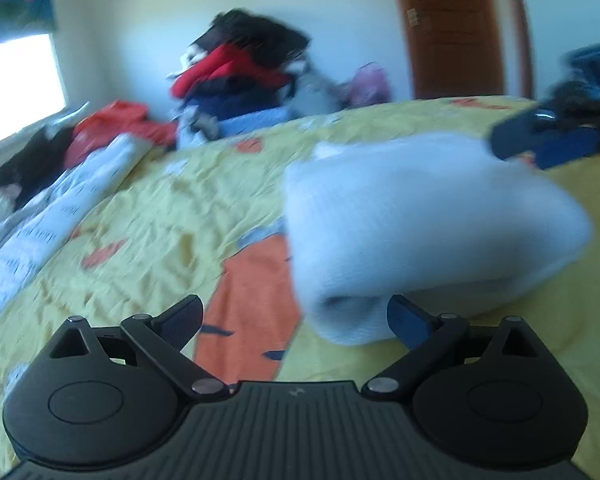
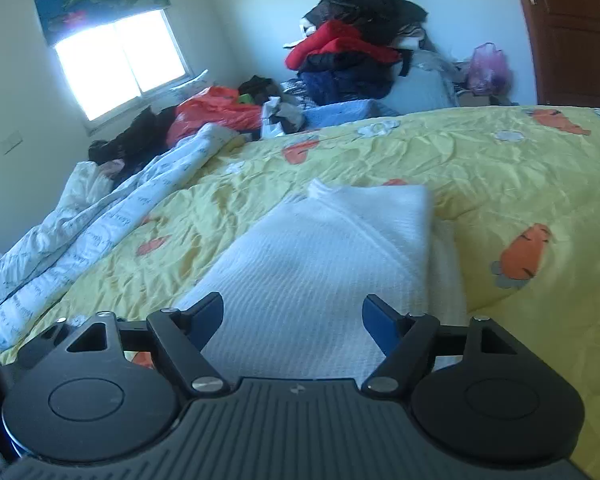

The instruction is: Fold small clothes

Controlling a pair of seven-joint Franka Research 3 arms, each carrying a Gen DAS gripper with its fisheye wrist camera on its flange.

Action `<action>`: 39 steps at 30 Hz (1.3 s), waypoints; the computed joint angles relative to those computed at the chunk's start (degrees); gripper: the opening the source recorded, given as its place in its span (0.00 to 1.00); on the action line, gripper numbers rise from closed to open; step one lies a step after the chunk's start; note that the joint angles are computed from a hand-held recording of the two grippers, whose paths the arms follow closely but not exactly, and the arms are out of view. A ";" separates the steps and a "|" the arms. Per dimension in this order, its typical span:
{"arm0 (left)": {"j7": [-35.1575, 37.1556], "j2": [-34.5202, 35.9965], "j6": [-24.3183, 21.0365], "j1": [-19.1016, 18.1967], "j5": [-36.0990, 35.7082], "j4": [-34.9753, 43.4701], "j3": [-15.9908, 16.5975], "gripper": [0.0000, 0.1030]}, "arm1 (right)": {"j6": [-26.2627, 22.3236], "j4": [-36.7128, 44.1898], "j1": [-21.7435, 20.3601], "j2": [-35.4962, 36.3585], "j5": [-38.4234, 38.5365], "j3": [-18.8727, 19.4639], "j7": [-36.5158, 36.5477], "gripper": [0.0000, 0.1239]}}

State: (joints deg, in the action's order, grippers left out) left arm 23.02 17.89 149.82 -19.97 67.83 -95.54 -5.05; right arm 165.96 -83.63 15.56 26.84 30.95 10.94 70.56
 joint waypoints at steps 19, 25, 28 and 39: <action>3.31 3.06 5.94 3.15 -8.92 0.87 1.40 1.00 | -1.90 1.23 5.05 4.23 -18.39 -8.07 9.01 0.70; -4.60 -3.68 6.11 0.35 1.81 -5.52 2.25 0.99 | 7.68 -9.60 7.91 -2.81 -18.47 -10.17 14.81 0.74; -4.93 -4.94 7.07 1.52 2.67 -7.00 0.05 0.99 | 12.16 -16.60 6.56 -6.91 -16.86 -7.89 14.01 0.78; 2.19 0.36 5.56 1.57 -14.49 -3.99 -1.87 1.00 | -0.45 -17.48 28.14 -5.70 -47.91 -34.43 50.83 0.82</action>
State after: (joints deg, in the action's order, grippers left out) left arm 25.21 18.25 155.37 -18.40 53.34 -99.53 -6.92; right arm 165.51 -101.10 43.70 21.13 -16.95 -23.50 121.39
